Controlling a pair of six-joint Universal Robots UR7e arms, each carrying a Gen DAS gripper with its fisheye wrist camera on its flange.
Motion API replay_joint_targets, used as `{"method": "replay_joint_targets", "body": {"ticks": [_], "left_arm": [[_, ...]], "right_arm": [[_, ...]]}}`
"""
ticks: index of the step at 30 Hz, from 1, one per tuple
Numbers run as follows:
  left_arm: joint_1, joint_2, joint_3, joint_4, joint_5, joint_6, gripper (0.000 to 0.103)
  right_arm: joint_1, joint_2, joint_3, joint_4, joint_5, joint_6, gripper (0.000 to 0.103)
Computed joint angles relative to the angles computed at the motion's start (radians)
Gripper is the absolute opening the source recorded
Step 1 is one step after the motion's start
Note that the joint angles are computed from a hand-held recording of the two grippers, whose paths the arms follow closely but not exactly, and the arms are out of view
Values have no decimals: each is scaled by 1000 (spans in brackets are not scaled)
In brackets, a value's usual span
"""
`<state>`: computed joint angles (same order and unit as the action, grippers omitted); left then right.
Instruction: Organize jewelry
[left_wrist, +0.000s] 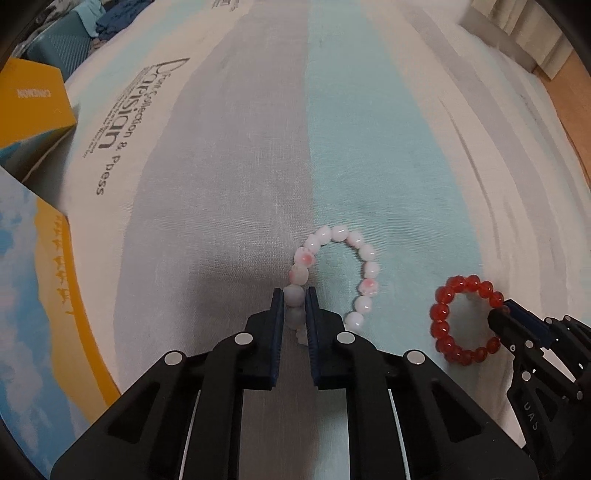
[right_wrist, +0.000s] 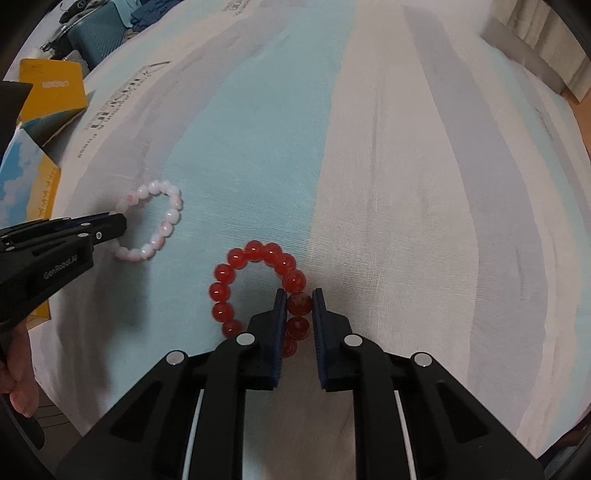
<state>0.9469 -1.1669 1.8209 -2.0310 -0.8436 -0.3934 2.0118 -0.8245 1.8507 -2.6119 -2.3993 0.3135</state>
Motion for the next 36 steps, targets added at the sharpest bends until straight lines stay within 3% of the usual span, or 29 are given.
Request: {"method": "replay_joint_targets", "body": {"ticks": [20, 36], "left_arm": [[-109, -144, 3, 100, 28, -45, 11], [-196, -296, -28, 248, 85, -100, 7]], "right_arm": [[117, -74, -18, 67, -39, 33, 13], [253, -24, -145, 143, -70, 63, 13]]}}
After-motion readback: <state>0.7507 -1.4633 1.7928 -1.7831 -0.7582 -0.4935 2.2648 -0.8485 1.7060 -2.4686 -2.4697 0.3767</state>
